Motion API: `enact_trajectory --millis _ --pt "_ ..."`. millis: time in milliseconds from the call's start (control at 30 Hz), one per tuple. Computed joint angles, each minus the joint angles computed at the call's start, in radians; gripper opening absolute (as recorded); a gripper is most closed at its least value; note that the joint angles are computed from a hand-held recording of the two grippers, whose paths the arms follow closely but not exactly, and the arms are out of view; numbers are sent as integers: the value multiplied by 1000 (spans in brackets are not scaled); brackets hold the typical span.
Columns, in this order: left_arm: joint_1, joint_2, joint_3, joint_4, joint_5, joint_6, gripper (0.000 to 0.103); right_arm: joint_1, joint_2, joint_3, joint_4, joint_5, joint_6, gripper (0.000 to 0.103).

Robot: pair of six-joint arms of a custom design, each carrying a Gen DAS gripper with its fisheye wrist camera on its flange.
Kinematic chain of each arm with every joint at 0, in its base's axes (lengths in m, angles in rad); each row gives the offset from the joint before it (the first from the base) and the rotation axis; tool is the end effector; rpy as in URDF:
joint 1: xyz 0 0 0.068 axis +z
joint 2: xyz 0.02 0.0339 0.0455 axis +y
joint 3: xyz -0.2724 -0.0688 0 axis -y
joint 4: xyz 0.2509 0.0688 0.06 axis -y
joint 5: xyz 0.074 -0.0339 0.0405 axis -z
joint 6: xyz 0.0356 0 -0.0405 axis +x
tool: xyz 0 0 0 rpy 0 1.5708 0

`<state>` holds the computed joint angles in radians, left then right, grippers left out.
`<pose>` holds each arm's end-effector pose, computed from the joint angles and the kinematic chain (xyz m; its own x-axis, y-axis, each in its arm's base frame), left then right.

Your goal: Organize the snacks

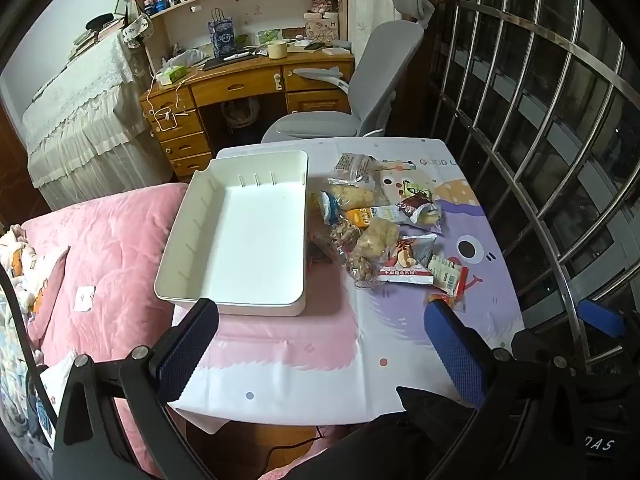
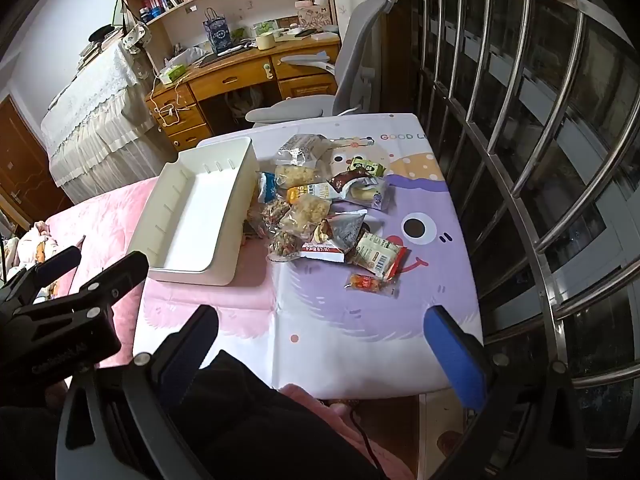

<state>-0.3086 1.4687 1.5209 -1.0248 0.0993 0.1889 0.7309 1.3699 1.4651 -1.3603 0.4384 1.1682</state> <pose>0.2860 -0.0949 0.3671 -0.7066 0.4214 -0.5685 0.4969 0.8674 0.0253 0.1900 0.1501 0.3627 -0.7468 0.4493 -0.4904 0.4537 0.8832 0.1183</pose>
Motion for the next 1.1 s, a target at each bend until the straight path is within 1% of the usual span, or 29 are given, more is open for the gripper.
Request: enact_trajectory --millis 200,700,767,1000,1100 --pt "6 12 27 -11 2 -3 102 -6 6 5 5 1 -7 103" --pt "4 16 30 3 10 -21 102 -12 17 25 -2 4 -12 103" --pt "4 18 33 3 10 -21 102 -19 32 29 13 3 -21 103" --pt "5 22 46 -4 8 -21 102 -17 15 8 21 7 -22 103" --pt "6 22 45 -4 10 -18 102 -20 22 42 -6 7 -31 103"
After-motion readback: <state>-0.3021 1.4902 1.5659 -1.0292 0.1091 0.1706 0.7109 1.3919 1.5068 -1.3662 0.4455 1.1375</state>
